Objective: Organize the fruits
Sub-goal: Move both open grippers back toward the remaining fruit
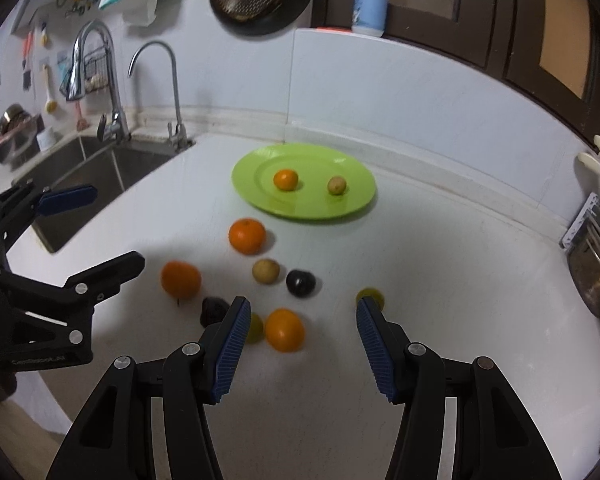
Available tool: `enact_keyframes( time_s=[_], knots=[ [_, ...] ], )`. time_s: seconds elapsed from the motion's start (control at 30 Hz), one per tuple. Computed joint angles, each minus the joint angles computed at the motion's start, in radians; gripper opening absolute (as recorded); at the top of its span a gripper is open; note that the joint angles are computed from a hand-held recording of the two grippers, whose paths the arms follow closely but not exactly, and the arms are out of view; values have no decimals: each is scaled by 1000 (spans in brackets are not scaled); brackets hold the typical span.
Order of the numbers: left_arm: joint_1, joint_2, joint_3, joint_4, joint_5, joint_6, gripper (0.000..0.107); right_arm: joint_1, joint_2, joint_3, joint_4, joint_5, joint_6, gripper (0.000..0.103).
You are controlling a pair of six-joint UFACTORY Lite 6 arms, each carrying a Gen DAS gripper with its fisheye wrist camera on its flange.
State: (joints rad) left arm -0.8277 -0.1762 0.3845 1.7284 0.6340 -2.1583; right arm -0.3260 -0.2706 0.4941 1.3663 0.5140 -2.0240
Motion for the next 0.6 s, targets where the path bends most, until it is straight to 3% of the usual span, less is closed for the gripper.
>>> enact_keyframes(
  time_s=[0.37, 0.6],
  knots=[
    [88, 154, 20, 238, -90, -179, 84, 76, 165, 27, 48, -89, -93, 56],
    [154, 238, 47, 396, -134, -272, 75, 111, 248, 48, 148, -134, -204, 54]
  ],
)
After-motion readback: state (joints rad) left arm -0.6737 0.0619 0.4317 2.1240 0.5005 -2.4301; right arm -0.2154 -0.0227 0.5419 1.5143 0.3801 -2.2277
